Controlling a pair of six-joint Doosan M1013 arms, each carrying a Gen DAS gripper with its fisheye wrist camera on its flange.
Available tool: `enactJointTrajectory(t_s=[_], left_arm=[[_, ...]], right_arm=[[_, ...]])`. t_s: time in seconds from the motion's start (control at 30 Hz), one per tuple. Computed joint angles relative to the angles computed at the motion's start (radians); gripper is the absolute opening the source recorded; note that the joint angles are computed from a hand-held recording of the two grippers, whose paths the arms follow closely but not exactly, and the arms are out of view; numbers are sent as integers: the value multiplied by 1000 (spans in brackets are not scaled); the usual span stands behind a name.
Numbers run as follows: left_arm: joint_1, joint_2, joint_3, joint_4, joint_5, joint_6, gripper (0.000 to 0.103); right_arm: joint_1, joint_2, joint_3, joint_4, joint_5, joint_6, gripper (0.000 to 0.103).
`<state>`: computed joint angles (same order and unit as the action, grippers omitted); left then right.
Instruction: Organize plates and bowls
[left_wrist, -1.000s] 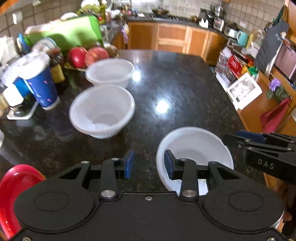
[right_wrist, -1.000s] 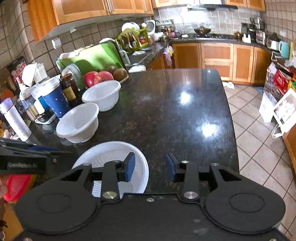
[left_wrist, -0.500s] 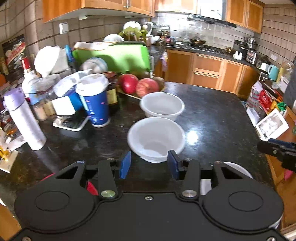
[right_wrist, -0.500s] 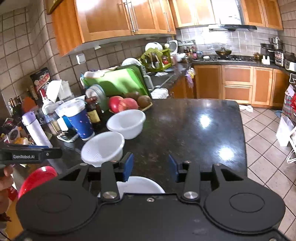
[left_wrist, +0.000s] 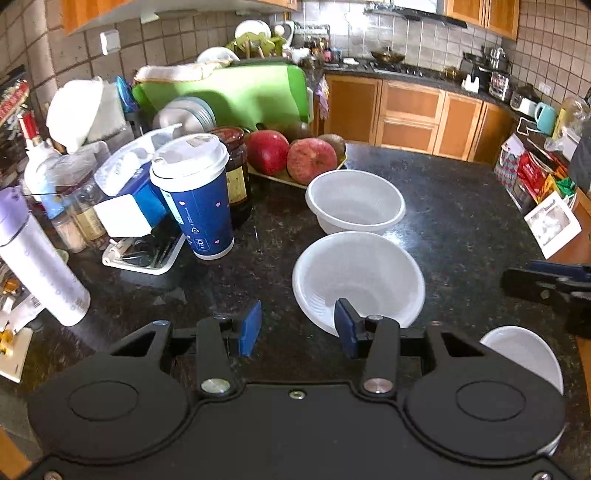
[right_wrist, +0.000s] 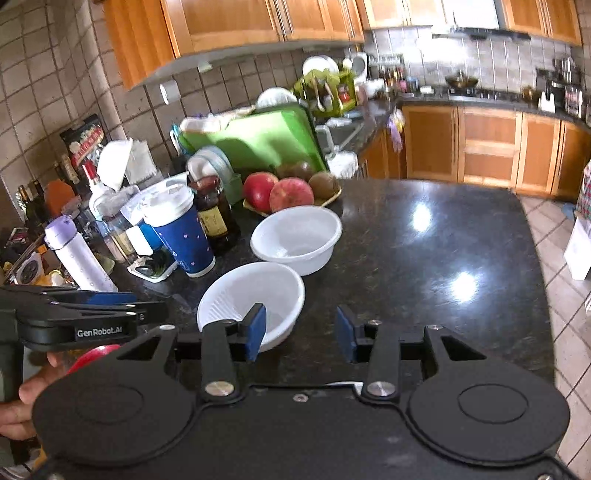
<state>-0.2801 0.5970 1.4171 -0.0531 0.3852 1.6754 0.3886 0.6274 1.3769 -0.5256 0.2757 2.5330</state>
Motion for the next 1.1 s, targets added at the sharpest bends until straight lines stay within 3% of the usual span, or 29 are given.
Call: enactJointTrajectory(t_s=[0.17, 0.33, 0.77, 1.07, 1.1], left_arm=[[20, 48, -82, -119, 90, 138, 53], [30, 85, -135, -162, 140, 195, 53], [42, 167, -260, -217, 292, 286, 52], [41, 195, -302, -209, 327, 294, 52], [41, 199, -307, -208, 331, 294, 51]], right_arm=[[4, 65, -117, 145, 118, -97, 44], [10, 120, -217, 149, 225, -83, 44], [14, 211, -362, 180, 382, -95, 43], [11, 256, -428, 216, 434, -166, 34], [9, 259, -434, 226, 437, -177, 29]])
